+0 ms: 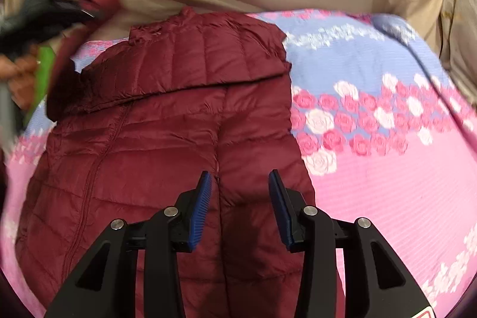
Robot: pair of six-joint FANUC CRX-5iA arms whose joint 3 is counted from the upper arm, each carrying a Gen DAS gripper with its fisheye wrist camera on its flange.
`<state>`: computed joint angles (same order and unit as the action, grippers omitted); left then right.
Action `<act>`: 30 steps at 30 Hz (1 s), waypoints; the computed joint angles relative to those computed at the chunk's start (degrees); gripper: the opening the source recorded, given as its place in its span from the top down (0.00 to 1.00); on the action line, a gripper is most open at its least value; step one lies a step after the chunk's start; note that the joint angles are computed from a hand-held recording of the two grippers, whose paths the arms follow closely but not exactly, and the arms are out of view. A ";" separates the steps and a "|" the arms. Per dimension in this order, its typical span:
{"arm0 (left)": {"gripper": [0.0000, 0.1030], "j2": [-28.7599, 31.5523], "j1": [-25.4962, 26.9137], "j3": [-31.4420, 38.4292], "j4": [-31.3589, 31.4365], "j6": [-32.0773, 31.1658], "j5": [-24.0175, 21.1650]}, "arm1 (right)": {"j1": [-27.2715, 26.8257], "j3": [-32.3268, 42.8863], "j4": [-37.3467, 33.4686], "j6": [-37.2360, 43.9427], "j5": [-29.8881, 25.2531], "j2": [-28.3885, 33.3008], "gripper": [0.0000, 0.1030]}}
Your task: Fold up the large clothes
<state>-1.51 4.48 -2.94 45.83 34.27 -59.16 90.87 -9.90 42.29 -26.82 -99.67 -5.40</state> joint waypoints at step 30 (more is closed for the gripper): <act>0.79 13.34 17.45 7.36 -5.86 15.65 -8.14 | -26.55 9.74 2.80 21.78 22.69 4.87 0.98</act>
